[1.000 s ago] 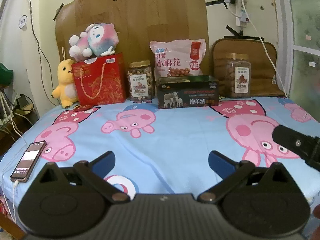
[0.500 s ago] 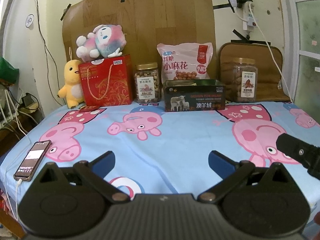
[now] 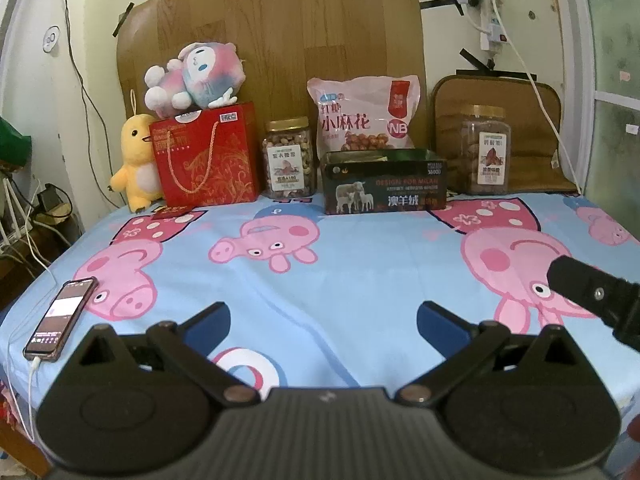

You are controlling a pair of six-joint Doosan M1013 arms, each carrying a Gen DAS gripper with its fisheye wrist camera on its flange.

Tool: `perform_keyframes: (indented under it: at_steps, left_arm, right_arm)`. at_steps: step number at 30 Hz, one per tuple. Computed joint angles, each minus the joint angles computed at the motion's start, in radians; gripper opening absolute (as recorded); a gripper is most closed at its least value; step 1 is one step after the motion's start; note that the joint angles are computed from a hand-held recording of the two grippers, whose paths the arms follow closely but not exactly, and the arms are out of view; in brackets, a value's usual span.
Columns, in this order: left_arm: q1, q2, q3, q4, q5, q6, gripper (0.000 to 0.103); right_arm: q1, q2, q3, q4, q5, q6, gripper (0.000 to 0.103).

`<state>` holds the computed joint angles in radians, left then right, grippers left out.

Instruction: Organize snacks

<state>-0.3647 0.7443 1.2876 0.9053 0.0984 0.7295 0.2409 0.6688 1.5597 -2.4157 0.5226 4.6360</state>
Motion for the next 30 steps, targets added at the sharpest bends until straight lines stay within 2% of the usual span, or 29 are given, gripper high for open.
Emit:
perform_keyframes:
  at_steps: [3, 5, 12, 24, 30]
  left_arm:
    - [0.002, 0.001, -0.001, -0.093, -0.003, 0.094, 0.103]
    - [0.002, 0.001, -0.001, -0.098, 0.001, 0.097, 0.103]
    - [0.001, 0.002, -0.002, 0.014, 0.012, -0.017, 0.103]
    - [0.000, 0.001, 0.004, 0.135, 0.008, -0.130, 0.103]
    - [0.001, 0.001, 0.006, 0.159, 0.006, -0.150, 0.103]
  right_arm:
    - [0.000, 0.002, -0.003, 0.005, -0.003, -0.006, 0.098]
    - [0.000, 0.003, -0.006, 0.004, -0.008, -0.009, 0.098]
    - [0.001, 0.005, -0.010, 0.000, -0.015, -0.011, 0.098]
    - [0.001, 0.006, -0.011, -0.003, -0.015, -0.010, 0.098]
    - [0.001, 0.006, -0.012, 0.001, -0.014, -0.013, 0.098]
